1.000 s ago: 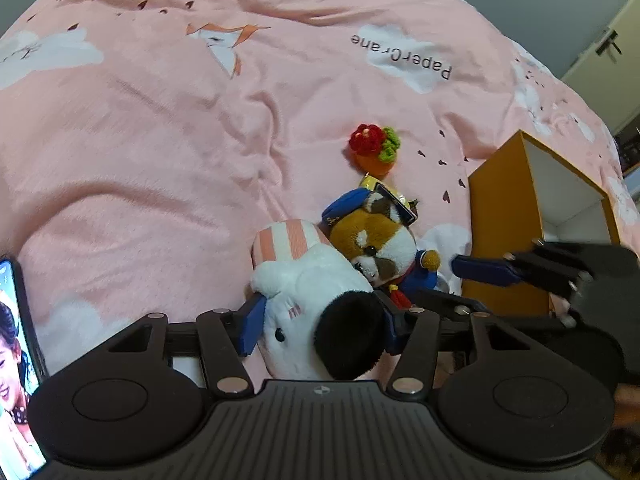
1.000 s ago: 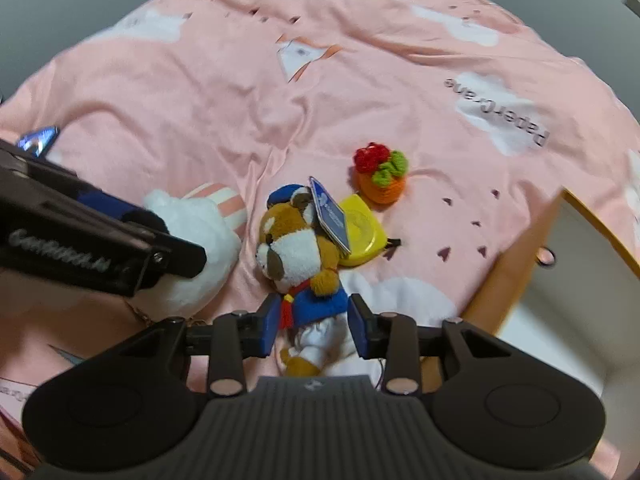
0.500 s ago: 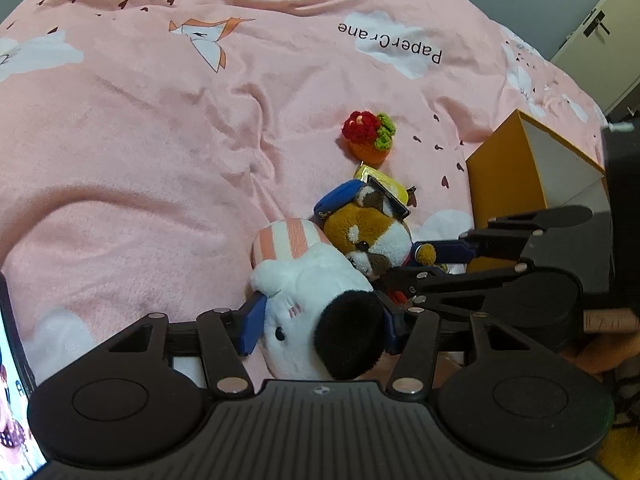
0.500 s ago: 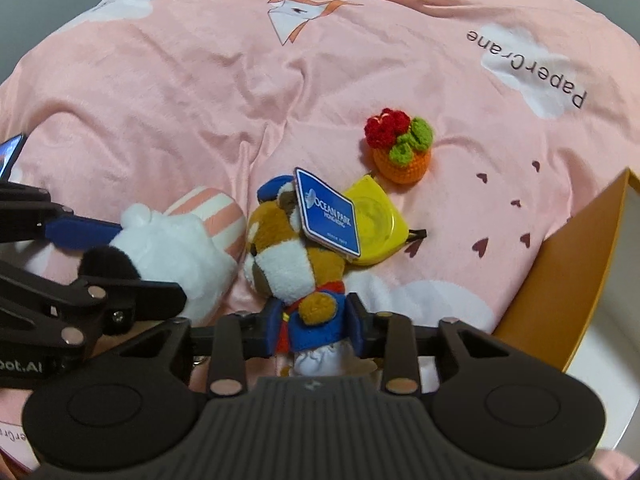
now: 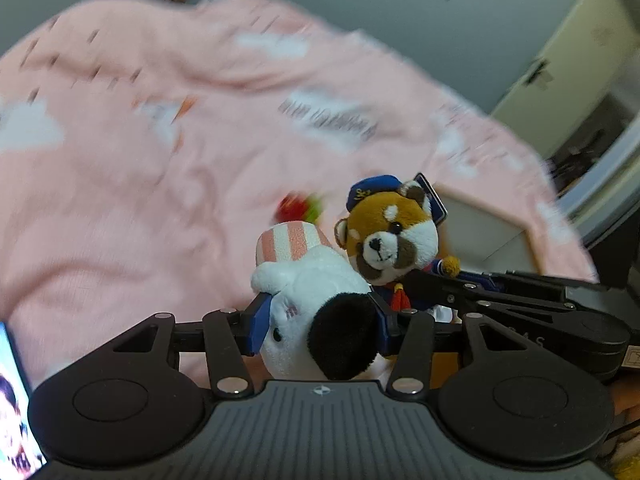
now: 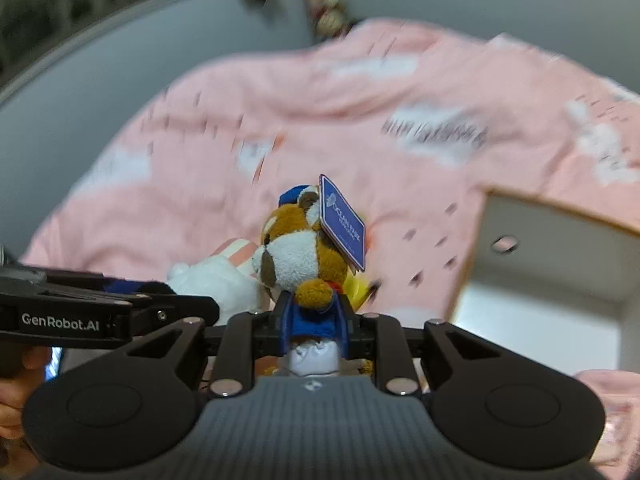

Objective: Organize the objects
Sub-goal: 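Carry both plushes over the orange box and lower them inside with both grippers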

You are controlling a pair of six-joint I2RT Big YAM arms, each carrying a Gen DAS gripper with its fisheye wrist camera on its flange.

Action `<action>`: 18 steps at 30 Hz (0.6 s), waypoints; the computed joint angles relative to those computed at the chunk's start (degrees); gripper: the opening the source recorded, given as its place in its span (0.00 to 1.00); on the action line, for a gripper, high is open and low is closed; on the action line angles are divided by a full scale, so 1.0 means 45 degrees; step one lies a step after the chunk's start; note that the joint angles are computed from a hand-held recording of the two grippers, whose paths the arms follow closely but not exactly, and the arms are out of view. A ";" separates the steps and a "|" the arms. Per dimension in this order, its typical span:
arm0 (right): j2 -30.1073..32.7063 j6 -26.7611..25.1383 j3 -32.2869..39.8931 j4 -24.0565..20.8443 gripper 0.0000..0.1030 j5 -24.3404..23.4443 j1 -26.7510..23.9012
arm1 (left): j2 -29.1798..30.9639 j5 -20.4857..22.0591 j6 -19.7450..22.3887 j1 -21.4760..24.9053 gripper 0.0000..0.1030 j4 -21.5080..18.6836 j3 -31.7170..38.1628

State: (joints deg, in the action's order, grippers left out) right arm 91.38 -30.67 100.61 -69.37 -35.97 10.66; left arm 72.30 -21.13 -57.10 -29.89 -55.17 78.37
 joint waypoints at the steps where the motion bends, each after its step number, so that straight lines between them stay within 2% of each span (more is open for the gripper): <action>1: -0.0105 0.0303 0.0090 0.0170 0.22 -0.0277 -0.0197 | 0.0012 -0.0149 0.0384 -0.0048 0.56 0.0273 0.0190; 3: -0.0249 0.1037 0.0306 0.0546 0.22 -0.0846 -0.0656 | 0.0155 -0.0282 0.1340 -0.0138 0.56 0.0987 0.0594; 6: -0.0071 0.1799 0.0970 0.0681 0.22 -0.1344 -0.1330 | 0.0652 0.0105 0.2637 -0.0151 0.56 0.1794 0.1418; 11: 0.0999 0.2183 0.2665 -0.0261 0.22 -0.1128 -0.2212 | 0.2240 0.0934 0.4149 -0.0115 0.56 0.2267 0.3127; 14: 0.1834 0.2180 0.3684 -0.1224 0.22 -0.0869 -0.2557 | 0.3428 0.1126 0.4922 -0.0164 0.56 0.2038 0.4182; 18: 0.3119 0.2192 0.4897 -0.2603 0.22 -0.0329 -0.2685 | 0.4850 0.1357 0.5461 -0.0134 0.56 0.1148 0.5414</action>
State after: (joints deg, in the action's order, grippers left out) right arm 105.42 -20.81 122.65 -81.09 -37.45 -1.43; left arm 94.13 -15.03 -32.52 -30.49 -50.01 102.73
